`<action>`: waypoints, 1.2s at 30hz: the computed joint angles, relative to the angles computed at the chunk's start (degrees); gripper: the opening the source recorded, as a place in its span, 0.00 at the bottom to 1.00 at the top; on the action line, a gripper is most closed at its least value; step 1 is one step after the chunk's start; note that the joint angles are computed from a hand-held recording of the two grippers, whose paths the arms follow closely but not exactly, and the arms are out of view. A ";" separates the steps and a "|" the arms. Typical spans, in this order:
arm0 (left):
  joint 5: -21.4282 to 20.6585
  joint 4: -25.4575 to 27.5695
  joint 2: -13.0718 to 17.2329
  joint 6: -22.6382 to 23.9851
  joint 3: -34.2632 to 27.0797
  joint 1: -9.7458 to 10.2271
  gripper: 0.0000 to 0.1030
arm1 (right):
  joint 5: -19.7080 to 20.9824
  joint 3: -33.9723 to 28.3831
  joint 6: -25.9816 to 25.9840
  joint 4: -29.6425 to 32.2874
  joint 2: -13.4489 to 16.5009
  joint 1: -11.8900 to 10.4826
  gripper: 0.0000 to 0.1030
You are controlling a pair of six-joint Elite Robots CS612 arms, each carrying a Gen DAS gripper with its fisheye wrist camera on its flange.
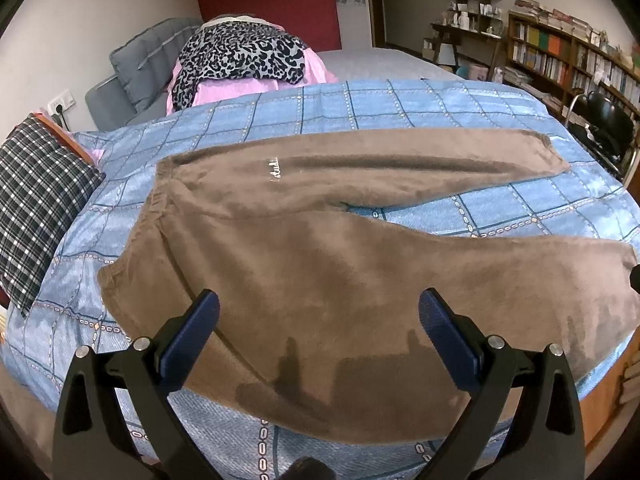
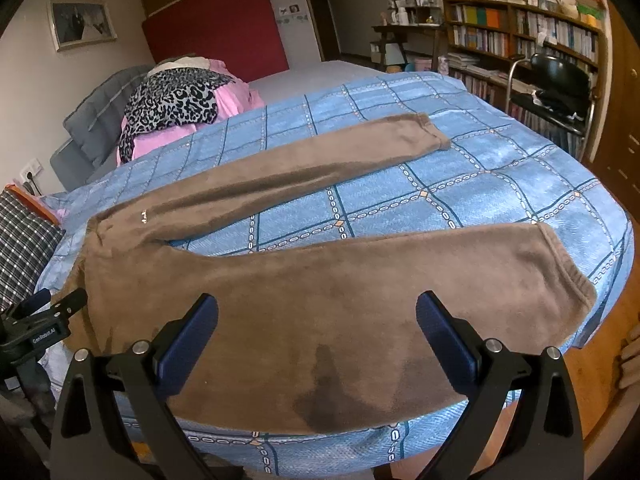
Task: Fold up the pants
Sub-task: 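Move both grippers over the brown pants toward the waistband, then lower the left gripper onto the pants waistband and close it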
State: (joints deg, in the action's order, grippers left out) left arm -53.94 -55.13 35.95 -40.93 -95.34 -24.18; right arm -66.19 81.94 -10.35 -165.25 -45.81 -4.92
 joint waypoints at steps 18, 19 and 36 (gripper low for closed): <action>-0.92 0.02 0.20 -0.82 0.46 0.66 0.98 | -1.63 -1.11 0.62 0.38 0.72 0.20 0.95; -1.07 0.04 0.17 -0.61 0.59 0.72 0.98 | -1.79 -1.28 0.51 0.60 0.82 0.21 0.95; -1.39 2.67 -0.73 -4.81 2.72 4.18 0.98 | -2.45 -6.17 1.55 6.38 3.45 0.73 0.95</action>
